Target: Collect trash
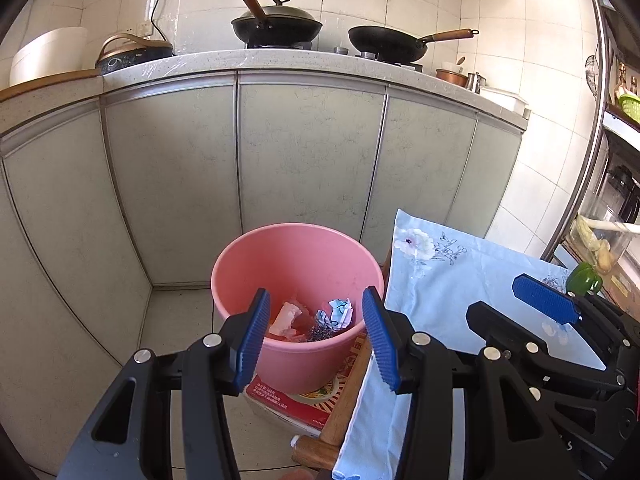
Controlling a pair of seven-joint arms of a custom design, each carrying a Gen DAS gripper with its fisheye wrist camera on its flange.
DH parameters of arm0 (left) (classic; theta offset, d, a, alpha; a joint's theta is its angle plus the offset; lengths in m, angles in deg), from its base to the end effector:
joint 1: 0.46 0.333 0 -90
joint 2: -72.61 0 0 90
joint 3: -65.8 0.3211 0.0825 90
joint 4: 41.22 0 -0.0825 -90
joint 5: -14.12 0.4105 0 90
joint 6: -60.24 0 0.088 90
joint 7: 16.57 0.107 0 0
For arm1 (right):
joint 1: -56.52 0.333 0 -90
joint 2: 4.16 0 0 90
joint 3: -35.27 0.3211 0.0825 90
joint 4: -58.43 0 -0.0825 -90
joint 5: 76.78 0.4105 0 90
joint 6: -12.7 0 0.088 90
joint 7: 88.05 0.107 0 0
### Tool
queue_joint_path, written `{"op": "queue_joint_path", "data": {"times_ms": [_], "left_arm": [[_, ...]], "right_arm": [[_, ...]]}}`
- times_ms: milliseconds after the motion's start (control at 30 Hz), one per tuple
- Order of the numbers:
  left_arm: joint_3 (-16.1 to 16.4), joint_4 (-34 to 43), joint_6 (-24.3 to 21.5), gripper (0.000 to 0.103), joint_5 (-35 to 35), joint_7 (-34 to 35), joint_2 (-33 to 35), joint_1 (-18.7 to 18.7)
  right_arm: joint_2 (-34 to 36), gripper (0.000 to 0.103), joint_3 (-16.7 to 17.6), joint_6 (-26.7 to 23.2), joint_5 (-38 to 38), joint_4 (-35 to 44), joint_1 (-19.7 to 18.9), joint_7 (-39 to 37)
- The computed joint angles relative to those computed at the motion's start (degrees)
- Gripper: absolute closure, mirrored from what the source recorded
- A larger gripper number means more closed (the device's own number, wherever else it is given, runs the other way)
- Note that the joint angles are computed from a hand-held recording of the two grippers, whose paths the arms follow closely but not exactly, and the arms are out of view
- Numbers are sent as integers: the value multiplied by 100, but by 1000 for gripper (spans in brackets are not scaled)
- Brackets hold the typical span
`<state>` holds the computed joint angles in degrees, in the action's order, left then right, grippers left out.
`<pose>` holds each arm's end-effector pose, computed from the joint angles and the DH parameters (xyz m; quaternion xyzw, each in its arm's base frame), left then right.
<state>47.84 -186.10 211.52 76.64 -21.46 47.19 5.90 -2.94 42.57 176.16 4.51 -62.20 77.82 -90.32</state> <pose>0.4478 -0.1191 0.4588 -0.7806 0.4219 -0.2532 0.3854 0.5474 0.2374 0.4453 -0.8211 0.3109 -0.1716 0.4470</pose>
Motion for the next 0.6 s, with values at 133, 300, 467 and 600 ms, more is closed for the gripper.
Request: {"op": "queue_joint_path", "data": {"times_ms": [133,300,467,600], "left_arm": [[-76,-66,-53,56,-17,-36,-128,-63],[-142,-125,-54,56,-4,-54,-222,-111],[-191,-110,-95,56,0,-40,-206,-138],[-167,-112,-90,56,-27,-14,-196,-167]], "right_arm": [[-140,47,-38,-4,120,-150,-14,-48],[-272,47,-96,-17,256,-285,-9,-150],[-330,47,-127,4,320,-363,7,-181],[-332,47,-133,21,293,-387,20,-159]]}}
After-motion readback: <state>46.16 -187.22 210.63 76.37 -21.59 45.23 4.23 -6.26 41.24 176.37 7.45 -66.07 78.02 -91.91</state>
